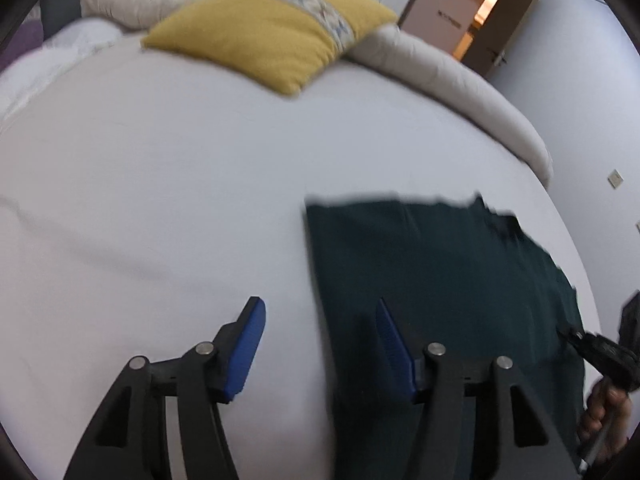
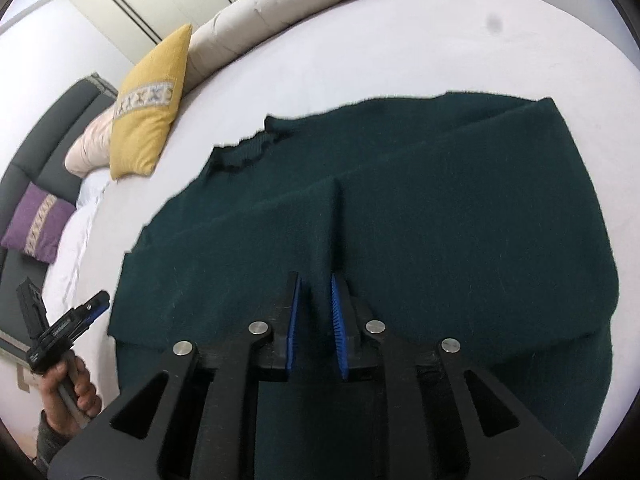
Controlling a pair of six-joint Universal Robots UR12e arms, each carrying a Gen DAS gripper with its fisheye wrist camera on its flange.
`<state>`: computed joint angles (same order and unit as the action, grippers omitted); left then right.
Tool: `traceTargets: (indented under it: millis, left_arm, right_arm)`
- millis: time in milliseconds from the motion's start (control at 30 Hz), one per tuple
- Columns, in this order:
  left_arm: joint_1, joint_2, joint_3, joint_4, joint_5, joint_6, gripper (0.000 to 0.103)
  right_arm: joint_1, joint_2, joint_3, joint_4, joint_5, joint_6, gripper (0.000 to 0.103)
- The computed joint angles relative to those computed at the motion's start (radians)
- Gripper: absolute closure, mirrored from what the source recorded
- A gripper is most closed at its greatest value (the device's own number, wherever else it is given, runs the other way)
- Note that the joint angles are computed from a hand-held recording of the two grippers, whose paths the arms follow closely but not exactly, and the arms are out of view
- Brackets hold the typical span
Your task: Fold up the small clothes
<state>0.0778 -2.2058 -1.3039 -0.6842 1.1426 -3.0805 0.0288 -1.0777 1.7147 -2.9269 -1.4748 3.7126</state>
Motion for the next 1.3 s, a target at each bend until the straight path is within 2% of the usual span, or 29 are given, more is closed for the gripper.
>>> traceTargets:
  millis: [67,167,200,233,333,433,500,600,700,800,900,967,1000,1033,1133,1200,1233,1267,1300]
  left_arm:
    - [-0.005,0.003,-0.012,-0.030,0.008,0.027,0.061]
    - [-0.011,0.002,-0.022,-0.011,0.020,0.054,0.079]
    - [-0.012,0.001,-0.018,-0.022,0.014,0.065,0.088]
    - [-0.014,0.000,-0.014,-0.031,0.018,0.077,0.091]
    - [-0.016,-0.003,0.002,-0.054,0.027,0.120,0.095]
    - [-0.019,0.010,-0.013,-0.032,0.054,0.157,0.095]
    - [-0.022,0.010,-0.023,-0.019,0.066,0.152,0.095]
    - [-0.020,-0.001,-0.025,-0.003,0.061,0.133,0.095]
    - [-0.023,-0.005,-0.015,-0.010,0.073,0.161,0.095]
    - [-0.023,-0.004,-0.018,-0.015,0.072,0.165,0.093]
    - [-0.019,-0.001,-0.024,0.001,0.060,0.162,0.091]
    - [-0.008,0.010,-0.037,0.015,0.031,0.136,0.079]
    - [-0.004,0.018,-0.046,0.027,0.035,0.113,0.066]
    - [0.001,0.031,-0.060,0.042,0.038,0.091,0.061]
    - [0.032,0.090,-0.132,0.089,-0.014,0.079,0.059]
    - [0.048,0.127,-0.178,0.091,-0.051,0.091,0.054]
    - [0.058,0.149,-0.204,0.082,-0.077,0.110,0.048]
    - [0.067,0.176,-0.236,0.066,-0.095,0.137,0.045]
    - [0.074,0.196,-0.261,0.054,-0.107,0.152,0.041]
  right_arm:
    - [0.006,0.006,-0.005,0.016,-0.014,-0.012,0.088]
    - [0.007,0.004,-0.005,0.026,-0.022,-0.009,0.094]
    - [0.006,0.003,-0.005,0.030,-0.024,-0.014,0.096]
    - [0.008,0.002,-0.009,0.043,-0.032,-0.023,0.097]
    - [0.008,-0.004,-0.005,0.042,-0.045,-0.021,0.098]
    - [0.011,-0.011,0.002,0.021,-0.060,-0.011,0.098]
    - [0.006,-0.007,0.005,0.023,-0.052,0.000,0.098]
    - [-0.006,0.001,0.035,-0.038,-0.004,0.086,0.098]
    - [0.000,-0.005,0.037,-0.032,-0.016,0.083,0.098]
    - [-0.024,0.003,0.043,-0.056,0.051,0.147,0.099]
    - [-0.027,0.003,0.050,-0.075,0.071,0.111,0.096]
    - [-0.029,-0.010,0.068,-0.089,0.079,0.115,0.093]
    - [-0.029,-0.023,0.082,-0.092,0.063,0.134,0.090]
    - [-0.023,-0.041,0.097,-0.087,0.025,0.153,0.090]
    - [-0.003,-0.096,0.144,-0.088,-0.074,0.144,0.087]
    - [0.003,-0.134,0.188,-0.122,-0.086,0.123,0.087]
    - [0.007,-0.153,0.210,-0.132,-0.089,0.112,0.084]
    - [0.010,-0.173,0.233,-0.141,-0.095,0.103,0.076]
    - [0.014,-0.192,0.258,-0.152,-0.099,0.097,0.060]
